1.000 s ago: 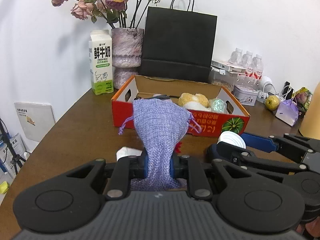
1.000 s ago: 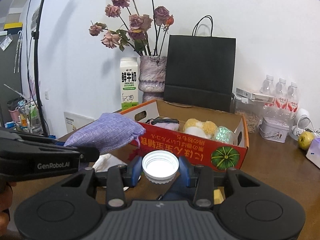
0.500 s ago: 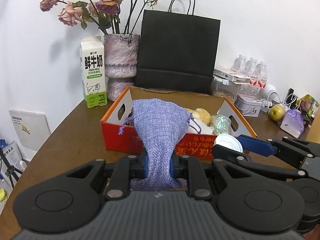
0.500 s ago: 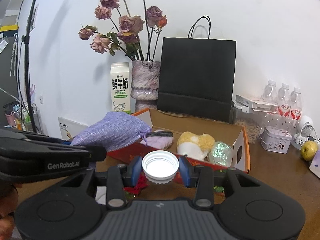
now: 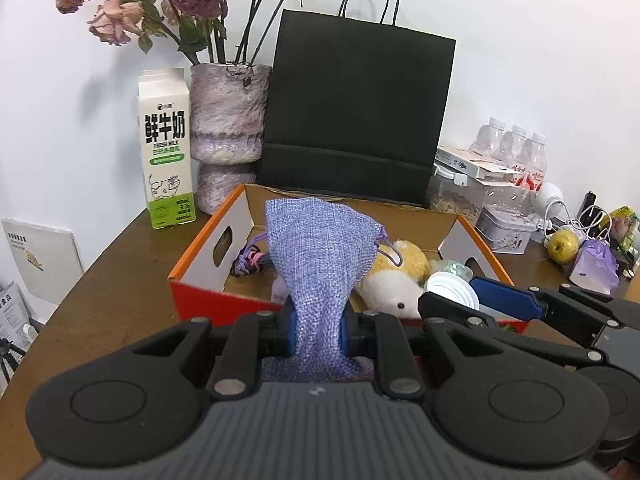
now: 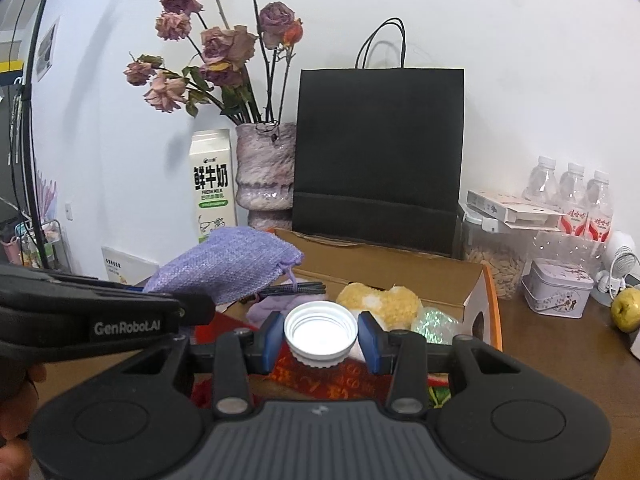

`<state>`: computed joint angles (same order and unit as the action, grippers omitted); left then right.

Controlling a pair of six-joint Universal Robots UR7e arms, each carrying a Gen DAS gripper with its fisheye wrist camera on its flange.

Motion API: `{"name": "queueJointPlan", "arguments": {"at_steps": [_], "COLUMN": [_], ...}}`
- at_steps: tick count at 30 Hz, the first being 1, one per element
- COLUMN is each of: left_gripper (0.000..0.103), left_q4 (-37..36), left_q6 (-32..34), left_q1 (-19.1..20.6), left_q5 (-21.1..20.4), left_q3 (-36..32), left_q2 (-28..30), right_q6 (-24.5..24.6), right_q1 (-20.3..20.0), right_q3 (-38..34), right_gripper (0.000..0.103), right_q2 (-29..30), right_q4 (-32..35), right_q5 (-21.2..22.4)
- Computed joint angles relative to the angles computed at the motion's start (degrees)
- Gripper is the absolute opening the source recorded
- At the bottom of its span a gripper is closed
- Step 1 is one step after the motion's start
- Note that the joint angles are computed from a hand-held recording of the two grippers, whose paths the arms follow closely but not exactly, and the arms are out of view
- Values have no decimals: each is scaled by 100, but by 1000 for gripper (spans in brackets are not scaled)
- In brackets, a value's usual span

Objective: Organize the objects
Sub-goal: 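Carry the pouch and white lid with both tools over the box, then lower the pouch and lid into the box and open both tools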

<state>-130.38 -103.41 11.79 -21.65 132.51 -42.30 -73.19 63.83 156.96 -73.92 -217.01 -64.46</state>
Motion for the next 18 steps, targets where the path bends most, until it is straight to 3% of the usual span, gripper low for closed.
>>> {"name": "queueJointPlan", "arguments": {"at_steps": [9, 18], "left_gripper": [19, 19], "left_q4": [-961, -2558], "left_q6": [969, 2513], "left_q1": [522, 1004], "left_q5": [378, 740], "left_q3": [-30, -152], "left_q2": [63, 352], "right_q6": [392, 630], "right_q1": [433, 798], "right_q3": [-617, -1148], "right_gripper": [39, 39], "right_q2": [405, 781], "right_q4": [38, 61], "right_q5": [-333, -589]}}
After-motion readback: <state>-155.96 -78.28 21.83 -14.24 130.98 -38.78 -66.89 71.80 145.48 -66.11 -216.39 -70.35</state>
